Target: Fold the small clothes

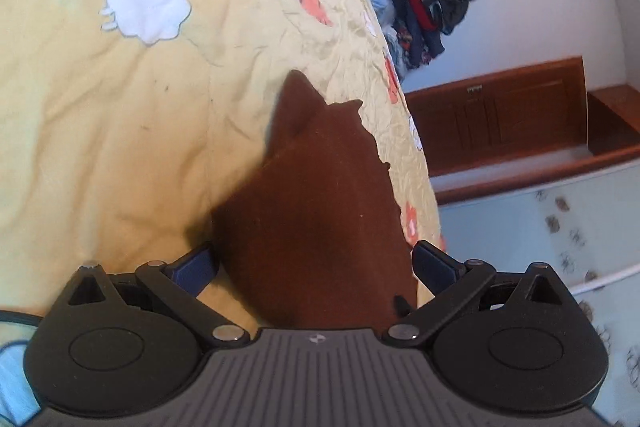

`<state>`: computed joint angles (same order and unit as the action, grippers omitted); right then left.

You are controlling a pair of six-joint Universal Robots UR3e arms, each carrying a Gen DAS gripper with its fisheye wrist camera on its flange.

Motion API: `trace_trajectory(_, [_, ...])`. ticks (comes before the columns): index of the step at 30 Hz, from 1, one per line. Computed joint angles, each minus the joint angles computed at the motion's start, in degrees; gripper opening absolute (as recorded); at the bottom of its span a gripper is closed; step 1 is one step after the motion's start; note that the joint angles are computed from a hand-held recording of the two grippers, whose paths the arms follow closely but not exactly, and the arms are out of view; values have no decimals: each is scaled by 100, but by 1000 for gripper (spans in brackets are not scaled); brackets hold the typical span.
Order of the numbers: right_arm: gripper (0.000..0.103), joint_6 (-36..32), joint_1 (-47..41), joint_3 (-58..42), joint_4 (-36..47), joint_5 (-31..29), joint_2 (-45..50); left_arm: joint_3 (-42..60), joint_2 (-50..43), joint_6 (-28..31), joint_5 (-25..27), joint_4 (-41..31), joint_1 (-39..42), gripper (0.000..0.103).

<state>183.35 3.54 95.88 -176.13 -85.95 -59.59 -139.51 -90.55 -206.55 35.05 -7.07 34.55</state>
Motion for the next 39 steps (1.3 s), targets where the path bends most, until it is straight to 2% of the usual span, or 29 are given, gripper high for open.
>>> trace_trajectory(3, [103,49,-38,95,-103,73,-38,235,-218,-557,463,385,-376,98])
trace_trajectory(4, [103,66,-53,129,-139,105,-51,303,-211,-673,701,450,-512,93])
trace_trajectory(6, [103,90,-95,174,-185,187,-67,701,-321,-918,1394,391,-949,75])
trace_trajectory(8, [103,107,-142,206,-211,283,-83,1259,-463,-942,2188,-51,-1469,32])
trace_trajectory(10, [103,137,-193,270,-268,390,-108,1563,-539,-926,2775,-315,-1840,21])
trace_trajectory(12, [103,198,-268,360,-368,539,-137,1739,-516,-1000,3416,-290,-2247,18])
trace_trajectory(14, [103,340,-410,527,-553,799,-192,2215,-581,-807,4225,-450,-2823,16])
trace_trajectory(16, [103,578,-642,738,-824,1215,-236,3022,-827,-267,4964,-755,-3504,16])
trace_trajectory(18, [103,862,-914,958,-1139,1704,-250,3846,-1237,350,5385,-717,-4171,16])
trace_trajectory(21, [103,1338,-1366,1269,-1636,2511,-216,5301,-2132,1662,5411,-1016,-5155,16])
trace_trajectory(24, [103,1934,-1890,1484,-2187,3452,-39,5943,-2877,2734,5091,-1300,-5857,13])
trace_trajectory(27, [103,2418,-2423,1590,-2358,4397,57,5939,-3292,3115,5399,-1176,-6294,13])
trace_trajectory(29, [103,2534,-2766,1523,-1713,5035,-64,5766,-3418,3279,5774,-766,-6453,13])
trace_trajectory(31, [103,2529,-3077,1347,-929,5687,-101,5655,-3348,3287,5738,-679,-6423,13])
trace_trajectory(34, [103,1748,-3215,823,845,6296,-190,5583,-3312,3376,5853,-475,-6452,13])
trace_trajectory(36, [103,1058,-3122,291,2047,6433,-195,5517,-3290,3422,5922,-330,-6477,13])
trace_trajectory(39, [103,469,-2799,-685,3451,6156,-91,5652,-3433,3558,6111,-148,-6605,13])
